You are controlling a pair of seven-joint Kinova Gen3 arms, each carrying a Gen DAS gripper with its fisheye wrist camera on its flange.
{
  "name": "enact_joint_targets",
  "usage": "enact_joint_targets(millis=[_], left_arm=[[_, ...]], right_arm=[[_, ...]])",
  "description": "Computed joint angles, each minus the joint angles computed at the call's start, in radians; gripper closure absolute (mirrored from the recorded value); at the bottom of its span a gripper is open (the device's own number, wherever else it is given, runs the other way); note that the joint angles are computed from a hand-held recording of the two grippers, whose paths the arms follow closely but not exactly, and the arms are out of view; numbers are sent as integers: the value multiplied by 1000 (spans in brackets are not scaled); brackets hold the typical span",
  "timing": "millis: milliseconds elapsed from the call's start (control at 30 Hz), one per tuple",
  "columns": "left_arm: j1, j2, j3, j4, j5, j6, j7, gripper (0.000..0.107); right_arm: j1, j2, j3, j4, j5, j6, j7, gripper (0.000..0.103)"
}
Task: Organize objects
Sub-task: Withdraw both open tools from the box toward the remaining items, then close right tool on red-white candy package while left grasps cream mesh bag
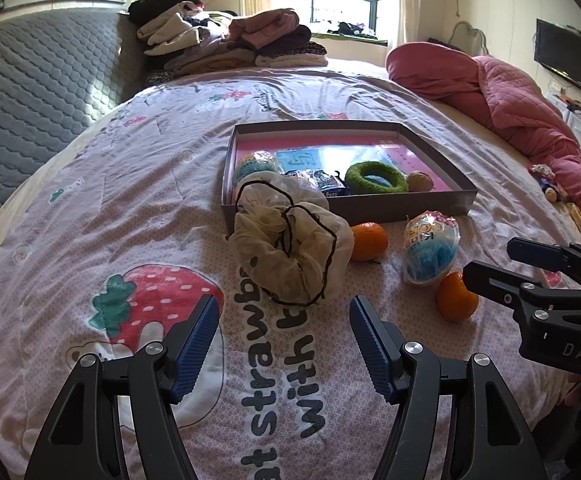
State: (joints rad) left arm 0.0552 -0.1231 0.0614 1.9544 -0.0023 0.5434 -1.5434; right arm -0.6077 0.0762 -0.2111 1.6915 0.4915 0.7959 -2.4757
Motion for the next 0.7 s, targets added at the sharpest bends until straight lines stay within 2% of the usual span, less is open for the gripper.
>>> enact_joint_targets(millis=[167,500,633,700], left_arm=[[3,13,2,4,0,-22,2,38],[10,54,0,0,14,-69,-15,38],[15,68,-9,0,57,-88,-64,38],[21,76,-30,-1,124,-90,-126,38]], right_arm=[[22,18,12,-6,-52,-30,28,31],[12,76,44,-48,-67,-36,37,31],[18,90,55,-51,-92,-59,53,28],[15,100,61,-57,-91,-61,55,24]])
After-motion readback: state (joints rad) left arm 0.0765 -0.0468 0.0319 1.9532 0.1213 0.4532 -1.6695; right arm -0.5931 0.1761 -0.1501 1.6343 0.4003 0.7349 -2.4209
